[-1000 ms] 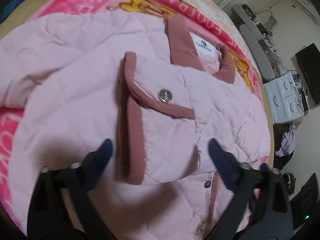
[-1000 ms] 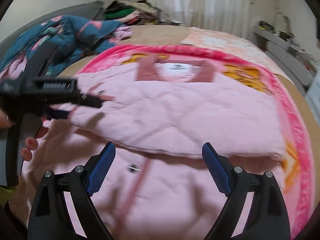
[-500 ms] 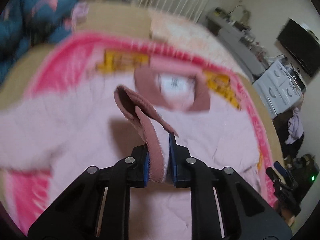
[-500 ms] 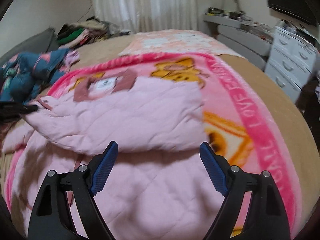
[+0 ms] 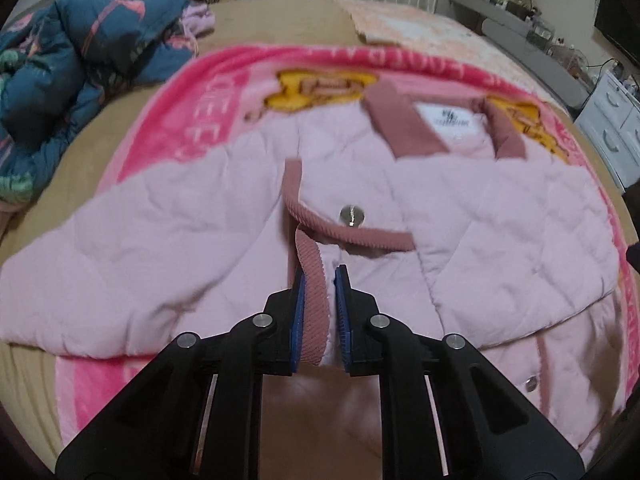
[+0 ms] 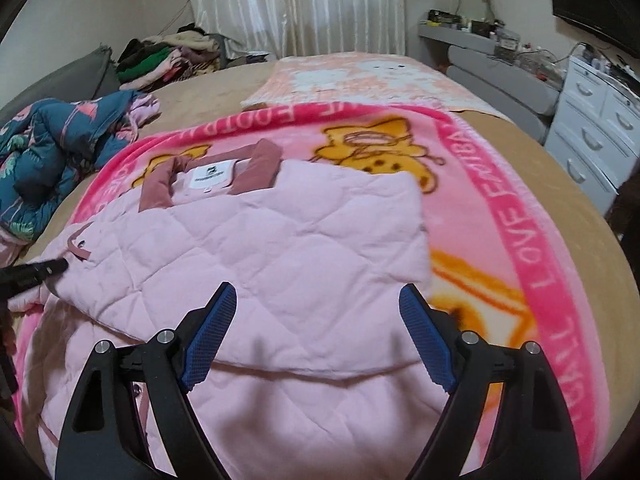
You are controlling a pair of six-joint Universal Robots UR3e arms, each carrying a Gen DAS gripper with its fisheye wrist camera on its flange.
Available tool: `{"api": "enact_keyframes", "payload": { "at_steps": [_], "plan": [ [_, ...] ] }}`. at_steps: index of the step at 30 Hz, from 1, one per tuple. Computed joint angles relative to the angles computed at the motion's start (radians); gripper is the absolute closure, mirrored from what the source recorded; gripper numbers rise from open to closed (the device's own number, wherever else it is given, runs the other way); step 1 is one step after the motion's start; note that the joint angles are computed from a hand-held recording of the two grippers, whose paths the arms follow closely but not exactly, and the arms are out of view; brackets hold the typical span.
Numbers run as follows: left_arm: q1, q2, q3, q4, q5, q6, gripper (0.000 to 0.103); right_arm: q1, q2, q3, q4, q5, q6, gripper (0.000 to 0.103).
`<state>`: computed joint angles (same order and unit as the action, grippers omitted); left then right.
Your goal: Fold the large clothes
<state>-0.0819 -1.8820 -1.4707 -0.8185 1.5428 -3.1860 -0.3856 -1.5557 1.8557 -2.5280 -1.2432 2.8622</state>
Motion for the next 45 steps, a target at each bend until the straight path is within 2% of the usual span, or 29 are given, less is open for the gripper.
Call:
{"api": "enact_keyframes", "payload": {
  "at_steps": [5, 8, 12, 19, 21, 24, 26, 27, 30, 31, 32, 34, 37, 45],
  "plan": [
    [0.001, -0.006, -0.048, 0.039, 0.005, 0.0, 0.095, 0.035, 0.075, -0.05, 0.021, -0.015, 0.01, 0.021],
    [-0.003, -0.009, -0.065, 0.06, 0.009, -0.006, 0.095, 0.05, 0.138, -0.087, 0.059, -0.061, 0.036, 0.021],
    [0.003, -0.007, -0.078, 0.071, -0.012, -0.015, 0.094, 0.044, 0.204, -0.073, 0.018, -0.075, 0.065, 0.021],
    [0.017, 0.011, -0.095, 0.075, -0.044, -0.027, 0.094, 0.055, 0.198, -0.061, 0.003, -0.101, 0.07, 0.021],
    [0.02, 0.028, -0.103, 0.072, -0.05, -0.023, 0.093, 0.039, 0.14, -0.027, 0.004, -0.062, 0.074, 0.02],
    [0.027, 0.068, -0.126, 0.072, -0.067, -0.021, 0.082, 0.023, 0.069, 0.017, 0.002, -0.011, 0.072, 0.011],
    [0.033, 0.094, -0.138, 0.064, -0.078, -0.026, 0.079, 0.019, 0.038, 0.034, 0.006, 0.011, 0.073, 0.008],
    [0.038, 0.115, -0.15, 0.064, -0.089, -0.023, 0.073, 0.019, 0.019, 0.043, 0.016, 0.029, 0.073, 0.007],
    [0.043, 0.169, -0.179, 0.06, -0.087, -0.024, 0.04, 0.038, -0.006, 0.049, 0.029, 0.038, 0.082, 0.006],
    [0.054, 0.193, -0.192, 0.056, -0.103, -0.024, 0.032, 0.047, -0.014, 0.051, 0.032, 0.038, 0.087, 0.006],
    [0.072, 0.22, -0.213, 0.064, -0.129, -0.027, 0.028, 0.057, -0.021, 0.051, 0.035, 0.039, 0.094, 0.006],
    [0.087, 0.255, -0.237, 0.069, -0.133, -0.031, 0.009, 0.083, -0.036, 0.049, 0.041, 0.037, 0.11, 0.006],
    [0.102, 0.305, -0.259, 0.055, -0.098, -0.023, 0.009, 0.126, -0.044, 0.031, 0.049, 0.031, 0.129, 0.005],
    [0.22, 0.448, -0.372, 0.043, -0.094, 0.001, 0.009, 0.267, -0.033, -0.052, 0.053, -0.011, 0.179, 0.005]
  ]
}}
